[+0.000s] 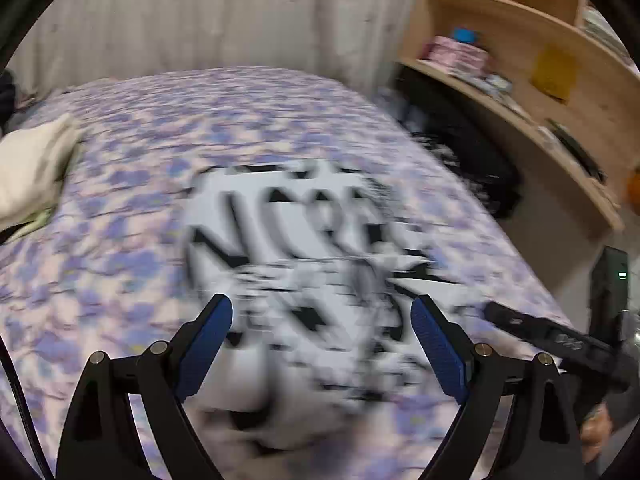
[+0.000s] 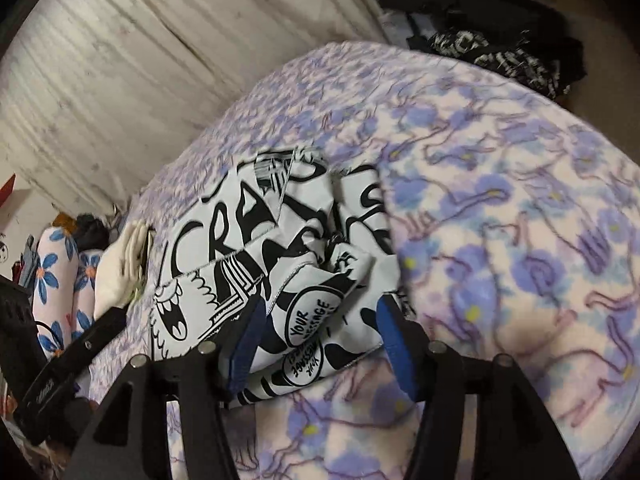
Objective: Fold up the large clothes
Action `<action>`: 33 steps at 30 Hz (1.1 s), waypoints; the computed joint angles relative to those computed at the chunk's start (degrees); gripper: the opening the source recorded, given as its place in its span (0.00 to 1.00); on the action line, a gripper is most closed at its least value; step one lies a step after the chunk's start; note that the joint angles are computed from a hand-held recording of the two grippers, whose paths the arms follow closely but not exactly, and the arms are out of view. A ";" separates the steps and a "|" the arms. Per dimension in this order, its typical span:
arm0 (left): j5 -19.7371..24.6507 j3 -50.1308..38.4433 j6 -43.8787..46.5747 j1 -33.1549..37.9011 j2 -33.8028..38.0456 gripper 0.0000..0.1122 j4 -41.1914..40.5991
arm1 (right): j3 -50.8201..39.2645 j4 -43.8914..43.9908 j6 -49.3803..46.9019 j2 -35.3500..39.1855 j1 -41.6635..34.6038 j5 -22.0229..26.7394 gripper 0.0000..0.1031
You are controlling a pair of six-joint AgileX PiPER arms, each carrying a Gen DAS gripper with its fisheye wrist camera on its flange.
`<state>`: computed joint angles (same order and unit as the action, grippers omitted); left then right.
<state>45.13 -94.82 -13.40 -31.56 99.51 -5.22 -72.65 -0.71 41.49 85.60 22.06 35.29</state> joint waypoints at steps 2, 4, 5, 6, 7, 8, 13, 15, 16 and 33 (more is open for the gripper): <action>0.17 0.65 0.43 3.20 0.72 0.80 -0.45 | -1.85 4.40 -4.44 2.52 -1.01 0.22 0.56; 0.57 0.65 2.24 6.36 2.49 0.80 -3.30 | -4.95 7.15 -7.17 5.93 -1.95 1.72 0.56; 0.47 0.94 3.25 7.53 3.04 0.80 -4.68 | -6.15 7.62 -7.74 7.19 -2.12 2.11 0.56; 0.55 0.92 3.61 8.61 3.98 0.80 -5.60 | -7.73 7.85 -7.97 8.66 -2.35 3.08 0.56; 0.41 0.89 4.58 9.31 4.86 0.80 -6.82 | -8.96 8.81 -8.80 9.99 -2.67 3.39 0.56; 0.13 1.11 6.49 10.28 5.78 0.80 -9.18 | -9.56 9.57 -9.61 10.78 -2.87 3.18 0.56; -0.59 1.48 13.30 12.58 8.27 0.77 -19.67 | -18.30 5.93 -11.17 17.04 -1.81 8.30 0.40; 0.38 -0.35 12.83 11.55 9.47 0.72 -19.34 | -20.02 1.13 -10.00 16.97 -0.12 9.44 0.31; 0.42 -1.25 10.48 10.45 9.65 0.72 -16.55 | -20.08 -1.84 -8.86 16.25 0.76 9.43 0.28; 2.28 -9.09 -4.14 -1.81 14.77 0.65 10.90 | -6.50 -8.74 -0.35 11.62 -1.83 3.02 0.29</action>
